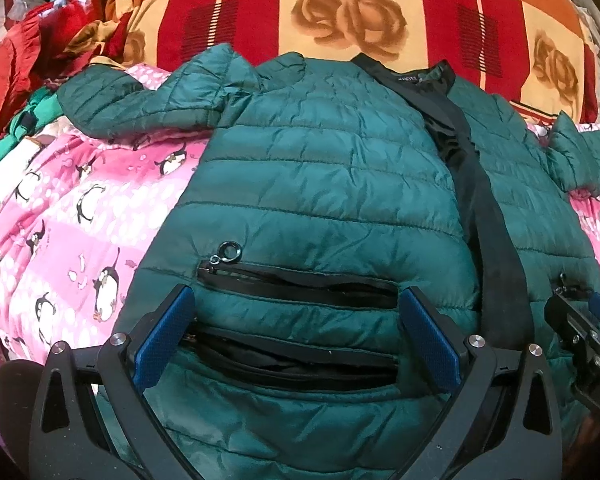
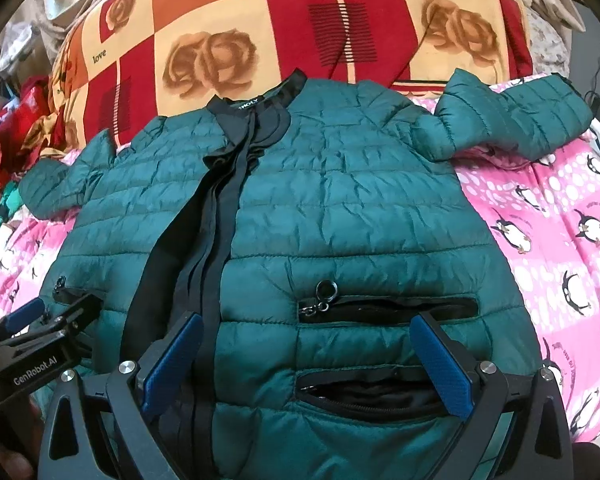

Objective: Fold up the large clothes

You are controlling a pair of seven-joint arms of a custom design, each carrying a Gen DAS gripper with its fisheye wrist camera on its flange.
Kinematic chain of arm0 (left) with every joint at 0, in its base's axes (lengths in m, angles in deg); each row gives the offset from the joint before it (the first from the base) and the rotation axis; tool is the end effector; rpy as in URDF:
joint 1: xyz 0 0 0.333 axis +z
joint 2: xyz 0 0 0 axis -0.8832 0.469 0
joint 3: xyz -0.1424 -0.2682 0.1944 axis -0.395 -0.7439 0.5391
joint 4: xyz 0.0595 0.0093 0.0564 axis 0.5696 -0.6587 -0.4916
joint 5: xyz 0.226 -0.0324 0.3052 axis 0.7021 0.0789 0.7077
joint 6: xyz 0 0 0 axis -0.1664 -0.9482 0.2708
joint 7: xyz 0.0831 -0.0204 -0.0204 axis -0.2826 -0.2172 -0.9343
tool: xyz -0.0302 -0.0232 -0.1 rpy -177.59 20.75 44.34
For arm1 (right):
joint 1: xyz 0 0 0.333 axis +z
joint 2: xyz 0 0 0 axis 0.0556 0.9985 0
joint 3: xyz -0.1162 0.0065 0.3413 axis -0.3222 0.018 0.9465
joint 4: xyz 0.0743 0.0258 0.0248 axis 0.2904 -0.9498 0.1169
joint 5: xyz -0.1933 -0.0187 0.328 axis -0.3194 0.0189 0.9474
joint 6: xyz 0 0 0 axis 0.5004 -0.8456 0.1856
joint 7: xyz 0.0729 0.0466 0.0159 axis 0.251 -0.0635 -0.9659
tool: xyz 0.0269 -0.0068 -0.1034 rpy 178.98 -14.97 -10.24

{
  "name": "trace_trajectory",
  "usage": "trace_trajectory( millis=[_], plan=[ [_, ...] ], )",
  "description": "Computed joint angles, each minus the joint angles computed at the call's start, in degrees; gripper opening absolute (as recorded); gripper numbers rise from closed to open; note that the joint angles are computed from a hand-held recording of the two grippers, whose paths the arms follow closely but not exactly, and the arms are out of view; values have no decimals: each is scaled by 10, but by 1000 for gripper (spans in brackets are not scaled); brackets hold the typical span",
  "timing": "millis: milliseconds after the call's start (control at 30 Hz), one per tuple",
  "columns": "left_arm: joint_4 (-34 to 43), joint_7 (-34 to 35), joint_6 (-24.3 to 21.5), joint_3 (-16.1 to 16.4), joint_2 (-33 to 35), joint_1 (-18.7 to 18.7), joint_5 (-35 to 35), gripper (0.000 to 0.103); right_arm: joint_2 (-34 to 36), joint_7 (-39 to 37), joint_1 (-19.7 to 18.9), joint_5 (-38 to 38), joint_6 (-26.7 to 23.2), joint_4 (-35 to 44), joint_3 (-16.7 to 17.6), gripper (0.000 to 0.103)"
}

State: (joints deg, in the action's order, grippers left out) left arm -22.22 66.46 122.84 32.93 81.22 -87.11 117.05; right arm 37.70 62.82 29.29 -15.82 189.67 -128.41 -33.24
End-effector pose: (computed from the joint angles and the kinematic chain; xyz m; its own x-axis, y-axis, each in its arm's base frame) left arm 0.5741 -0.3231 0.3528 0.1856 -0.9826 -0.0099 -0.8185 -0.1490 -0.5548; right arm 0.5784 0.1563 0.3504 0.0787 -0.9941 -0.0742 -0.7918 -0.0172 -0.6105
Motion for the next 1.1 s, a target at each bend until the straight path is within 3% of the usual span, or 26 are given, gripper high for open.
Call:
trace_trajectory(
  millis=[67,167,333,433,700,800,867,967,1100],
  plan=[
    [0,0,-1,0,0,1,-2,102,-1,-2,-11,1,-1,0,12,103],
    [-2,-4,-3,1,-1,0,-1,102,1,2,27,-6,-6,1,-27,103],
    [-1,-6,-6,1,-1,-1,3,102,0,13,33,-14,-14,3,-34,103],
    [-1,-8,-6,1,-2,0,5,102,-2,12,10,-17,-16,4,-11,103],
    [-1,-11,-10,1,-4,1,10,102,5,38,45,-47,-28,12,-50,103],
    [-2,-13,-11,0,-4,2,12,102,6,44,43,-56,-29,15,-48,103],
    [-1,-13,-11,-1,-4,4,12,102,5,43,29,-58,-29,15,-34,103],
    [3,-9,-15,-1,-2,4,11,102,5,27,-23,-47,-27,20,22,103],
    [7,-12,-22,2,-3,2,20,102,12,23,-26,-41,-25,30,28,103]
  ],
)
